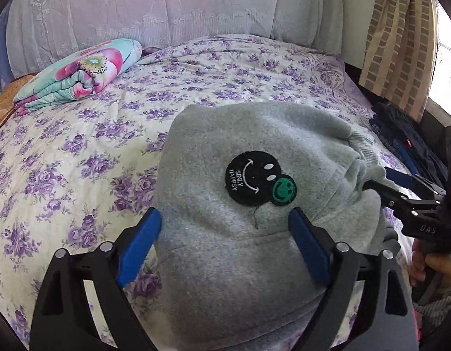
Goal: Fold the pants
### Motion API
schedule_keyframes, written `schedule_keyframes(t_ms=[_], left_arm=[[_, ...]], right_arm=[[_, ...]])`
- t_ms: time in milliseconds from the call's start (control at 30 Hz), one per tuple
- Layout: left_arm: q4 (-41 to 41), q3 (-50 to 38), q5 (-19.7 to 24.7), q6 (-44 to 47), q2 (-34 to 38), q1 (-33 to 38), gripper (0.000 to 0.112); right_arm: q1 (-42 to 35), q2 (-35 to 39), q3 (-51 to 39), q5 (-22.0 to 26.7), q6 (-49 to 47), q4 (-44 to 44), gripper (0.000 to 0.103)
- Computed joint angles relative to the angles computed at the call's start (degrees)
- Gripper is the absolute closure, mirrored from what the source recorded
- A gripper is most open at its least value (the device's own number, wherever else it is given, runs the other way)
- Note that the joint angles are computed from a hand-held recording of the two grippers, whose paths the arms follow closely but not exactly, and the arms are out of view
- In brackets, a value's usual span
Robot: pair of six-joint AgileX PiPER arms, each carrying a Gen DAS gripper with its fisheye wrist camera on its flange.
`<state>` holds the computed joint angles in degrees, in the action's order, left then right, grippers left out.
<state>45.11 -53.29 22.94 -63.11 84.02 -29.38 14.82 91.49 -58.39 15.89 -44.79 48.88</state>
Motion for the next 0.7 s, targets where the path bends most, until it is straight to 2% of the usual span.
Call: schedule_keyframes(t_ms=[33,67,233,333,467,700], left_arm=[[2.9,0.3,0.3,-2.7,0.2,-0.5,0.021],[5.5,0.7,0.7,-5.3,0.2,-1.2,0.021],[5.6,1.4,-0.8,-5.6,0.1,-0.3,0.020],[7.2,1.6,-0.2,-7.3,-0.1,-0.8,0.020],[6.3,1.7,-0.1,-7.1,-0.5,-0.8,0.020],[5.2,2.2,0.1,-6.3,-1.4,-0.3,0.020]], right_arm=[[-1.8,0.7,-0.4,2.8,-3.4,4.0,0.008],[-1.9,1.1,-0.4,3.2,-4.6,5.6,0.008],[-0.5,1.1,0.2,1.3,-2.2,3.2,0.007],[0.5,0.5,0.4,0.1,1.3,0.0,0.007],[2.0,-0.9,0.7,-2.1,9.1,-8.2,0.006],[6.3,-5.8,2.1,-7.2,35.1,-36.5,0.006]])
